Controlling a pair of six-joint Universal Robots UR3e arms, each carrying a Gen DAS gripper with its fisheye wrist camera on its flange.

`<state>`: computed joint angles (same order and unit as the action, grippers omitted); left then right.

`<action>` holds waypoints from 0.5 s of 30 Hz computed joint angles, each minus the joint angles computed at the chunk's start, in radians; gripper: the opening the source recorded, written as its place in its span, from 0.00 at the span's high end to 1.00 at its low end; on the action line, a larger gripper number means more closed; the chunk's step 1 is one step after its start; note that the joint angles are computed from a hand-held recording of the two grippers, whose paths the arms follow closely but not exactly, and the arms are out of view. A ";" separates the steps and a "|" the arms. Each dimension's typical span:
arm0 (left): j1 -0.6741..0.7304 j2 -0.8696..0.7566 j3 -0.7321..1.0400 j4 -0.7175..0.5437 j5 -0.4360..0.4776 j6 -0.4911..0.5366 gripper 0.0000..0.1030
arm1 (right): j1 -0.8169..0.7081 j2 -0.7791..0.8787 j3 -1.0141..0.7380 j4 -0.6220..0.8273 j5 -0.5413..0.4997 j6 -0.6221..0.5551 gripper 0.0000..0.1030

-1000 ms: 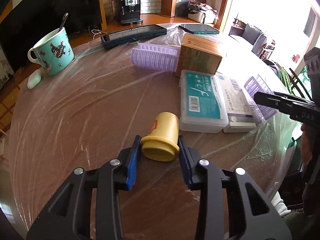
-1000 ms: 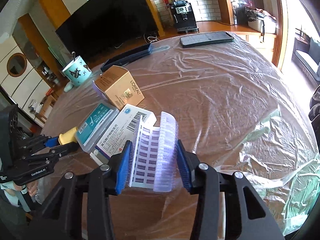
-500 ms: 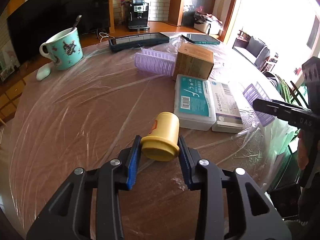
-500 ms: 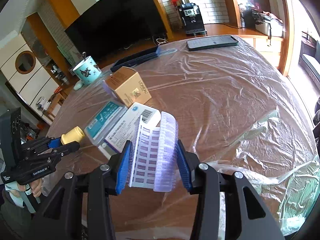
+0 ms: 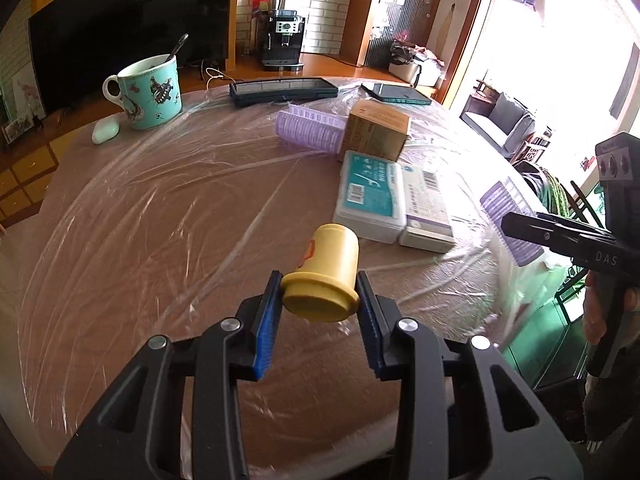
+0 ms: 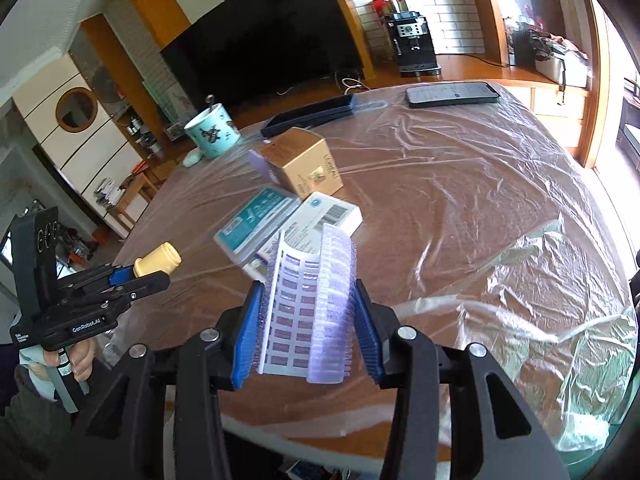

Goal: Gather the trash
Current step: 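Carry the yellow cup and the rack over the trash bin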

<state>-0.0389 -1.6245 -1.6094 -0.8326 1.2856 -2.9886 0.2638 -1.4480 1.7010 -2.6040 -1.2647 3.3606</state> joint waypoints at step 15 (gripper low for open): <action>-0.059 0.164 -0.138 0.008 0.034 -0.027 0.63 | 0.065 -0.176 0.129 0.015 0.032 -0.027 0.58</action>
<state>-0.0981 -1.4600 -1.7473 -0.8247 1.3192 -3.0160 0.3286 -1.6243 1.8299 -2.5887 -1.2328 3.3334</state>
